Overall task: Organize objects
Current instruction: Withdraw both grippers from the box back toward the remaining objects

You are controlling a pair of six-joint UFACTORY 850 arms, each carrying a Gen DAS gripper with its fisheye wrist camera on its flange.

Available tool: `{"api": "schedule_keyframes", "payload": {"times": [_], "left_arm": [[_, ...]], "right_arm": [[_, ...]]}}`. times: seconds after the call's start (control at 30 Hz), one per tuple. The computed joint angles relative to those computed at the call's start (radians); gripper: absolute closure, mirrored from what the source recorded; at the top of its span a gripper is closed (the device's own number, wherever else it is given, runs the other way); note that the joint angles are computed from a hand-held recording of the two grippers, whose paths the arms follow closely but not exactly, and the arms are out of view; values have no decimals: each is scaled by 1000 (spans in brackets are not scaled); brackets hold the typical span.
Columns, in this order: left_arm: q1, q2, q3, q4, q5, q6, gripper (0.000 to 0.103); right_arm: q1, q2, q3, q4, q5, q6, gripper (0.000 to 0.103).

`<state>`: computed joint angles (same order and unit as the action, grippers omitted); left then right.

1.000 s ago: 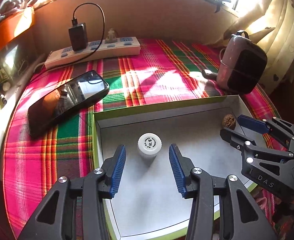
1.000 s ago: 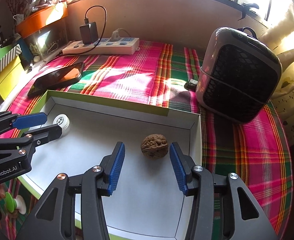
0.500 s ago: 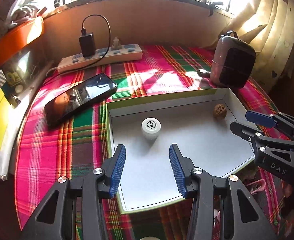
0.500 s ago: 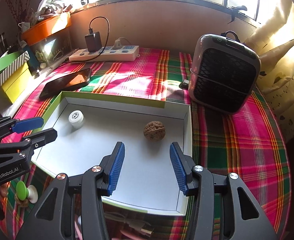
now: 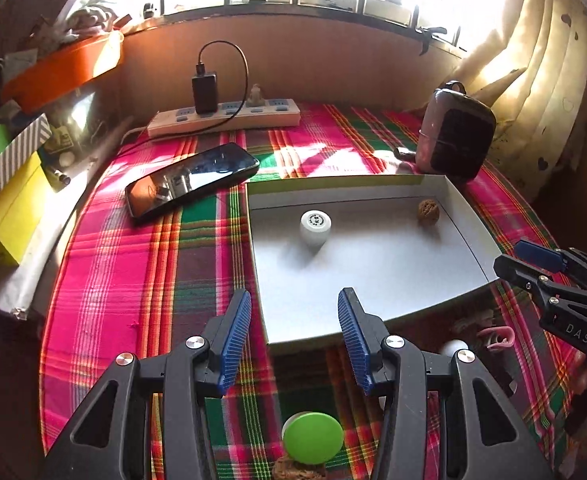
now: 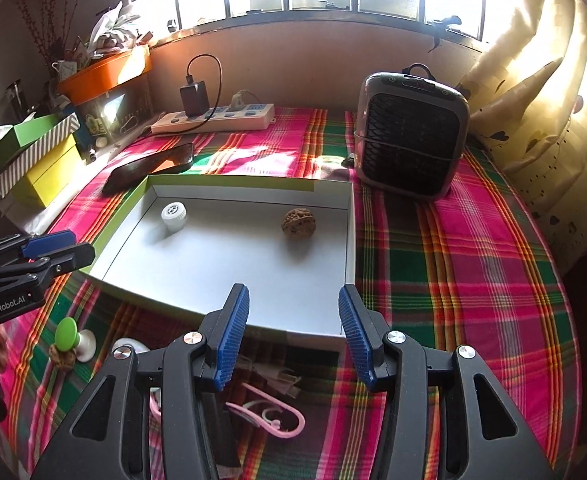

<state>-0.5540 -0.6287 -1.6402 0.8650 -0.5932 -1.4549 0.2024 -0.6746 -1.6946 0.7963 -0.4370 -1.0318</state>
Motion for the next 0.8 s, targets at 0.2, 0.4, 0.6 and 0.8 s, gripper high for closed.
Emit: {"api": "schedule_keyframes", "payload": {"times": [0.2,0.4,0.6,0.8], "left_arm": [[-23,61,96,96,3,-136,59],[-38,98,161,127,-1,-198,59],[-58,127,218,184,19,-272,59],[-69,161,287,224,50,-355,59]], "right_arm": [[-11,51,88,110,23,-134,55],[-25,91,156,215,9,-250,55],[-41,127,219,307,-12,-346,55],[-47,159,277,363,-10,-428,55]]}}
